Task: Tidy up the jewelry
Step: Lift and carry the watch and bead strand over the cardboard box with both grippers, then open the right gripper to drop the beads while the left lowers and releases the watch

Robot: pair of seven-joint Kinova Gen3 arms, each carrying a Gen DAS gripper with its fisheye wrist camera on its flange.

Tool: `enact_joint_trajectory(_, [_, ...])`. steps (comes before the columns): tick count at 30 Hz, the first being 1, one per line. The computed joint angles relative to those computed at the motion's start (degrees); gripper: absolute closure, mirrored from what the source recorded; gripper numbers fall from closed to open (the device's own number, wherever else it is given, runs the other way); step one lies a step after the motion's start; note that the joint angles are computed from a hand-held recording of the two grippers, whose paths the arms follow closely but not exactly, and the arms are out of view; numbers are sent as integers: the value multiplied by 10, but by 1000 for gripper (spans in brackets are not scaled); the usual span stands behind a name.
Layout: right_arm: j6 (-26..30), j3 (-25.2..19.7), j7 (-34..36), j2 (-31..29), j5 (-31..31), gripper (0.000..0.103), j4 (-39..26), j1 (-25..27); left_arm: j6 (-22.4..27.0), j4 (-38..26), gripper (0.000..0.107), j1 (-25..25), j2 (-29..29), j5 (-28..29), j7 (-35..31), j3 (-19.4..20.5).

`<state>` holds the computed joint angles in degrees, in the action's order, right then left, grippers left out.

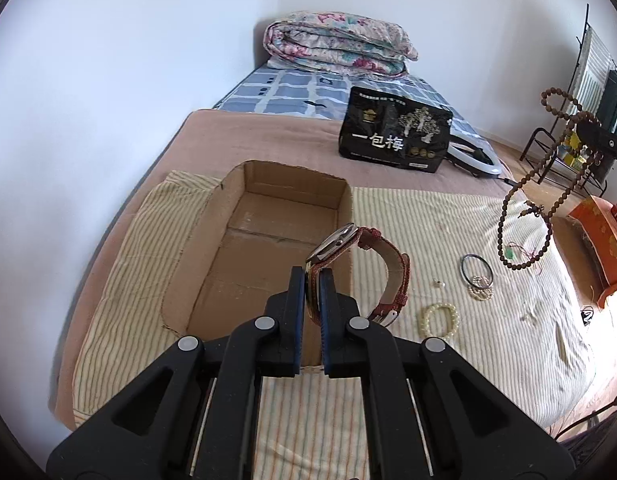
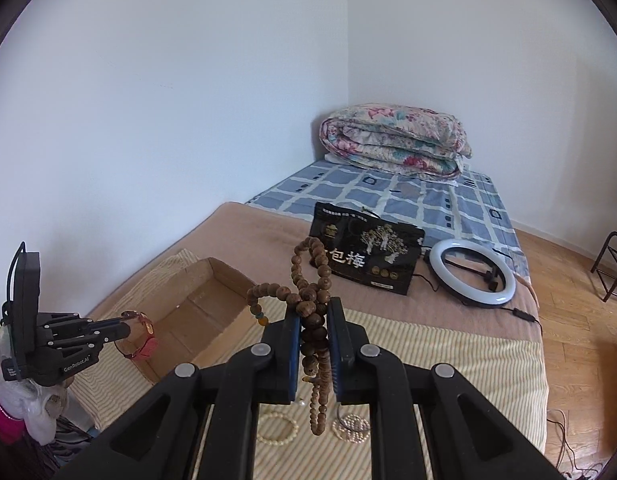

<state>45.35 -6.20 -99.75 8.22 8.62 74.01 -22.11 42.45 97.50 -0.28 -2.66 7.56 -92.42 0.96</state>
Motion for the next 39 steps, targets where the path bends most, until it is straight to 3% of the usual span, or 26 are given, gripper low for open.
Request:
enact_joint_trajectory(7, [14, -7, 16, 73, -9, 93, -87, -34, -1, -3, 103, -27, 14, 7, -9, -20])
enact_joint_trajectory(19, [59, 5, 46, 209, -44, 93, -254, -83, 6, -13, 103, -50, 48, 1, 0, -22])
enact_joint_trajectory(26, [94, 14, 50, 275, -63, 93, -326, -94, 17, -25, 103, -56, 66, 8, -1, -20])
enact_joint_trajectory(32, [112, 14, 56, 299, -80, 92, -345, -93, 15, -26, 102, -58, 68, 11, -4, -19])
enact_joint_trajectory(34, [108, 16, 55, 298, -81, 86, -339, -95, 15, -27, 98, -60, 68, 16, -7, -19])
enact_joint_trajectory(36, [92, 22, 46, 290, -75, 50, -322, -101, 8, -22, 97, -61, 63, 22, -12, -19])
enact_joint_trajectory(37, [81, 24, 41, 284, -71, 32, -310, -103, 3, -20, 90, -59, 60, 15, -9, -18])
enact_joint_trajectory(38, [69, 25, 37, 277, -68, 26, -298, -104, -1, -18, 83, -56, 57, 9, -4, -18])
enact_joint_trajectory(39, [59, 26, 32, 270, -65, 16, -286, -106, -8, -15, 62, -55, 54, 6, -1, -18])
